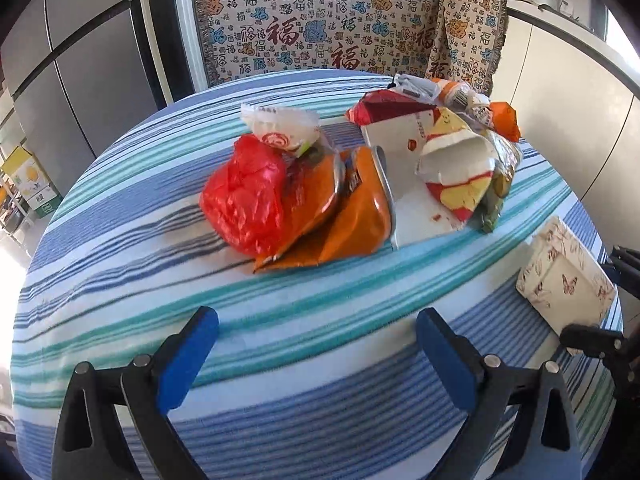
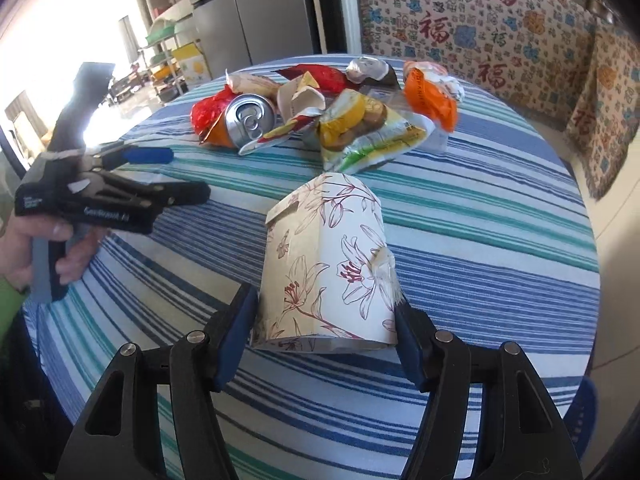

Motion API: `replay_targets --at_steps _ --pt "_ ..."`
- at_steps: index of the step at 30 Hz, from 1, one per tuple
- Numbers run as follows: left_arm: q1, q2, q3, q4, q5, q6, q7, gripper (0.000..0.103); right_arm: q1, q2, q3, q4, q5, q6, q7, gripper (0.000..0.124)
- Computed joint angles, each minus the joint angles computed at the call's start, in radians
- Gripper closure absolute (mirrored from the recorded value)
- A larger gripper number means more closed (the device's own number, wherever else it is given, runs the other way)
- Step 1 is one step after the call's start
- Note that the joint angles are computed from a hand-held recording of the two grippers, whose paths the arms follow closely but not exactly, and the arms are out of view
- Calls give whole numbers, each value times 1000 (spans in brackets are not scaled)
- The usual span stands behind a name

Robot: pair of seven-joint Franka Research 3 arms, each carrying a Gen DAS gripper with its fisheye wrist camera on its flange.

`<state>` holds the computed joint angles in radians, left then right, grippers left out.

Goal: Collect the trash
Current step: 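Grasp the orange chip bag with the left tool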

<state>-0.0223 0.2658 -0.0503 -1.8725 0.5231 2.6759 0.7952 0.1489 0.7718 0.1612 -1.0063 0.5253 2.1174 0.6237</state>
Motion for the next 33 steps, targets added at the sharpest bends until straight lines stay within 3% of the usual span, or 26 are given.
replay_targets --at_steps 5,10,12,19,24,27,29,33 --pt "19 59 15 69 -22 51 18 3 3 -6 1 -13 -2 16 -12 58" --pt "62 103 -12 118 -117 75 125 5 2 -11 4 -25 3 27 -24 57" --pt "74 96 -21 100 -148 111 157 30 1 -18 4 -39 6 34 -30 57" --pt "27 -22 1 -59 -118 140 104 30 -2 -14 -2 -22 3 7 -15 57" --pt "2 -142 -25 -201 -94 122 45 26 -9 -18 -8 -17 -5 -27 -3 57" --pt "6 -147 -38 -208 -110 116 49 21 -10 0 -7 14 -7 -50 4 52" --pt "2 -128 -34 -179 -90 95 36 21 -11 12 -4 35 -4 -66 13 39" --pt "2 -88 -29 -117 -77 49 15 21 -16 39 4 83 10 -81 32 37"
